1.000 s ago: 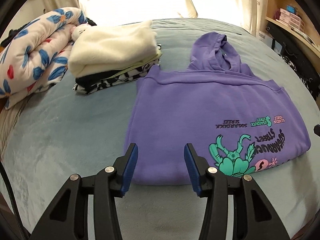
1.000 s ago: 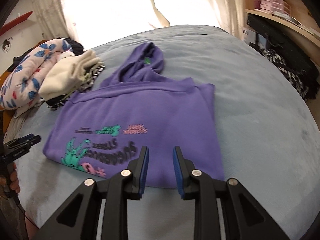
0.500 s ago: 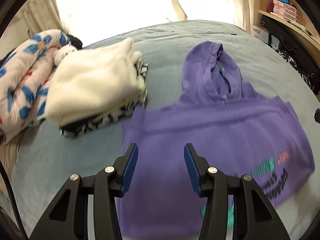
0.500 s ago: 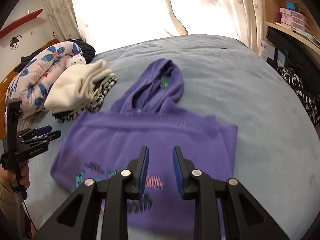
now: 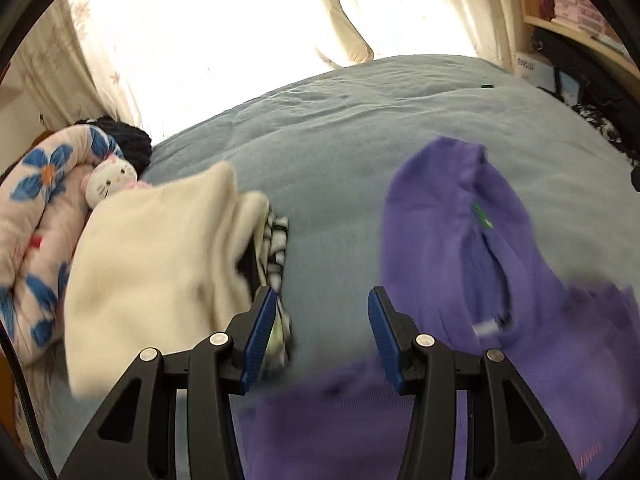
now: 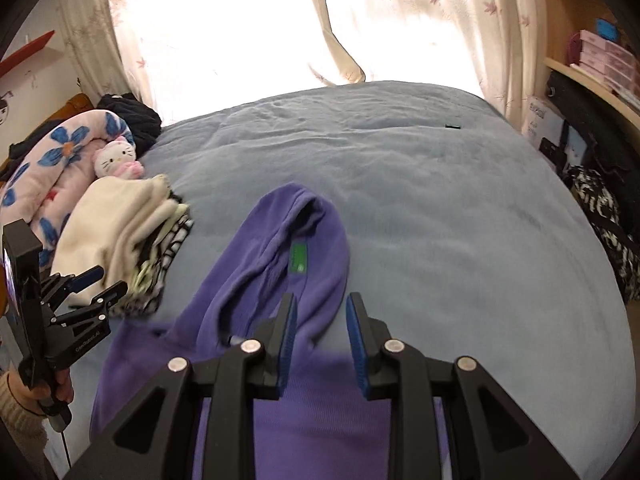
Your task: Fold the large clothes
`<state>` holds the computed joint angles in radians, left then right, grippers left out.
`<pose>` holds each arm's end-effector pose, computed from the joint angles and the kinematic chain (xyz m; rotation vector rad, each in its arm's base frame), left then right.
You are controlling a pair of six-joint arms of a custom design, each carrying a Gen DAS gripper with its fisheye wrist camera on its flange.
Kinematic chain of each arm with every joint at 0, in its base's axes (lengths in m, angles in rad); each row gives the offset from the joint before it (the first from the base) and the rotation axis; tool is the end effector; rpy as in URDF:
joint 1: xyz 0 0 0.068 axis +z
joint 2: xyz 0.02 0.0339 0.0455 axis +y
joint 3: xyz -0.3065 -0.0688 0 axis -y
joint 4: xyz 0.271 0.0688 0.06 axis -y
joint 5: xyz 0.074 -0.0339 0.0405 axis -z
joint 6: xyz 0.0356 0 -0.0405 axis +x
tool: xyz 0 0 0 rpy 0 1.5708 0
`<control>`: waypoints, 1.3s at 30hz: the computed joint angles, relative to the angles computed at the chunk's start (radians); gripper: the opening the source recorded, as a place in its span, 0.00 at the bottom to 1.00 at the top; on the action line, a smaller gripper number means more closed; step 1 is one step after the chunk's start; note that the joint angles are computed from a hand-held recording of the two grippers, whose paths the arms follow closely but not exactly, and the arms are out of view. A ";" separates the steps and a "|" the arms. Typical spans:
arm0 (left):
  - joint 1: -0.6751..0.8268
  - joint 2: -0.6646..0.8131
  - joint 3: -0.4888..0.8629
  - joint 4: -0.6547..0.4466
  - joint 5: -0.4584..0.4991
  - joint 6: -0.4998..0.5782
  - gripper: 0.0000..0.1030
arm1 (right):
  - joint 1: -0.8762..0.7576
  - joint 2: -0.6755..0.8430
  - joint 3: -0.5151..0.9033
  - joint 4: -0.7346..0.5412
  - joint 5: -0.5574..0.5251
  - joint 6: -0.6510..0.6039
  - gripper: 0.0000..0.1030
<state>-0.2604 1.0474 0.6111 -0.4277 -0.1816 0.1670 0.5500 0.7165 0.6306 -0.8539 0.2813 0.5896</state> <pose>0.2032 -0.0475 0.2359 0.4342 2.3844 0.1786 0.1142 0.0584 0.2640 0.1624 2.4584 0.1400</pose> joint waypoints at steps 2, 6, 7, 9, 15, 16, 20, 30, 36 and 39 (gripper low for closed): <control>-0.014 0.122 0.038 0.062 -0.019 -0.029 0.45 | -0.126 0.083 -0.021 0.111 -0.080 -0.086 0.46; -0.018 0.371 0.132 0.149 0.011 -0.100 0.45 | -0.281 0.292 -0.073 0.323 -0.187 -0.161 0.48; -0.022 0.408 0.143 0.164 0.019 -0.115 0.45 | -0.323 0.356 -0.089 0.390 -0.226 -0.176 0.48; -0.033 0.521 0.183 0.187 0.051 -0.143 0.45 | -0.360 0.459 -0.107 0.484 -0.250 -0.185 0.48; -0.070 0.746 0.265 0.250 0.071 -0.146 0.46 | -0.459 0.670 -0.130 0.702 -0.361 -0.202 0.48; -0.073 0.765 0.268 0.260 0.071 -0.142 0.48 | -0.462 0.692 -0.125 0.721 -0.369 -0.203 0.48; -0.076 0.839 0.302 0.297 0.056 -0.129 0.71 | -0.449 0.792 -0.092 0.775 -0.368 -0.217 0.48; 0.010 0.889 0.338 0.290 0.164 -0.140 0.97 | -0.372 0.913 -0.081 0.863 -0.334 -0.221 0.23; 0.020 0.895 0.362 0.233 0.246 -0.126 0.83 | -0.362 0.911 -0.083 0.868 -0.323 -0.225 0.17; -0.001 0.867 0.347 0.235 0.318 -0.087 0.16 | -0.357 0.907 -0.083 0.866 -0.313 -0.228 0.15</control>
<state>-0.2615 1.9147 0.9580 -0.1925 0.1362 0.0803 0.1933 1.6239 0.5472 0.0121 -0.0312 0.3612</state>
